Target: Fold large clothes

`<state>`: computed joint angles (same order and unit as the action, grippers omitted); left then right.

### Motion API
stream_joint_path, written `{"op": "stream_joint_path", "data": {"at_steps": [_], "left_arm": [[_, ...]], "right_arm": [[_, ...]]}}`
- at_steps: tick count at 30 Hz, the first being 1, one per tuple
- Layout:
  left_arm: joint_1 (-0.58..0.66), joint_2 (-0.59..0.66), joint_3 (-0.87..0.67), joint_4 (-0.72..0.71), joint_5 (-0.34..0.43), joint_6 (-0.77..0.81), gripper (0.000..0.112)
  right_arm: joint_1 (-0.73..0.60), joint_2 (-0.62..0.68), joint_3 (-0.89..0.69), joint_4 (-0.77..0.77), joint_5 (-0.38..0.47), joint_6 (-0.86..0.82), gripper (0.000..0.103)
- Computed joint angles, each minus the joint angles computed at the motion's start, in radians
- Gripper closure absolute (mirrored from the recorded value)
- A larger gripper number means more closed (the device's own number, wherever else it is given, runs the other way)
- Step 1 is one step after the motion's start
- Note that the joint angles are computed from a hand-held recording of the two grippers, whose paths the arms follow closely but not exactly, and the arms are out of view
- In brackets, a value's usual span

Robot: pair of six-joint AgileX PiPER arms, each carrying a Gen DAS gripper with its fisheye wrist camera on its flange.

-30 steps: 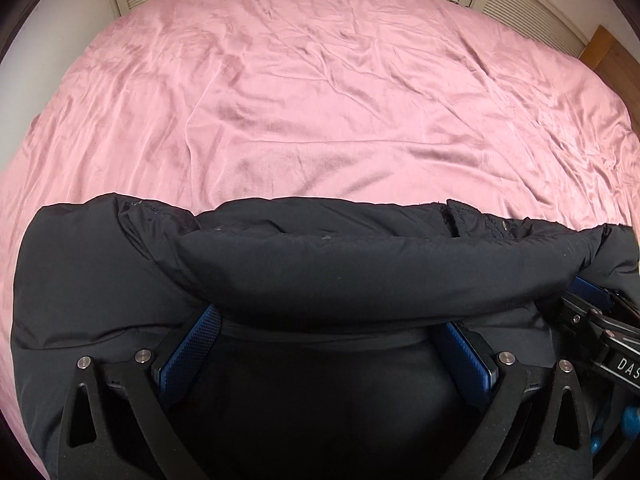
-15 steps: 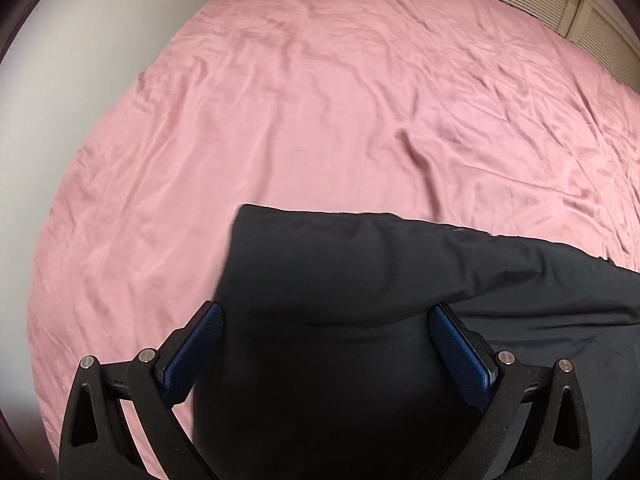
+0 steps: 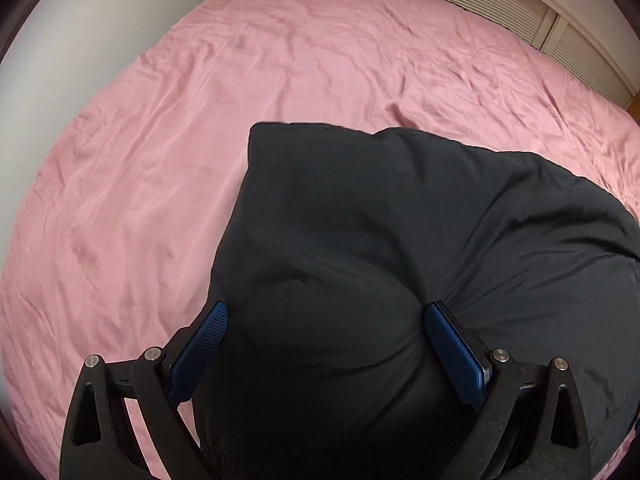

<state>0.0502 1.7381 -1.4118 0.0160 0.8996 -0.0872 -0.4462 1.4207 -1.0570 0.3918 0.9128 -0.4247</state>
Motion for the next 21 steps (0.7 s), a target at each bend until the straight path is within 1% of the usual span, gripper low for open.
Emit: {"op": "stream_joint_path", "data": {"at_steps": [2,4,6,11,14,17,19,21], "left_arm": [[0.026,-0.005,0.017,0.041,-0.016,-0.032,0.014],[0.053,-0.024,0.031,0.070,-0.021,-0.055,0.014],[0.090,-0.055,0.055,0.051,-0.029,-0.039,0.014],[0.154,-0.143,0.129,-0.009,-0.047,0.024,0.014],[0.171,-0.199,0.175,-0.029,-0.054,0.050,0.014],[0.166,-0.269,0.231,-0.001,-0.069,0.054,0.014],[0.175,-0.308,0.258,-0.020,-0.080,0.086,0.014],[0.184,-0.343,0.283,-0.047,-0.087,0.123,0.014]], "right_arm": [[-0.059,0.012,0.007,-0.006,-0.004,-0.004,0.022],[-0.101,0.020,-0.001,-0.049,-0.004,0.009,0.022],[-0.141,0.016,-0.006,-0.074,0.008,0.003,0.022],[-0.228,-0.039,0.012,-0.056,0.055,-0.059,0.022],[-0.256,-0.085,0.031,-0.043,0.083,-0.088,0.022],[-0.271,-0.133,0.045,-0.037,0.113,-0.109,0.022],[-0.286,-0.158,0.048,-0.018,0.137,-0.133,0.021],[-0.307,-0.179,0.050,0.012,0.165,-0.157,0.018]]}}
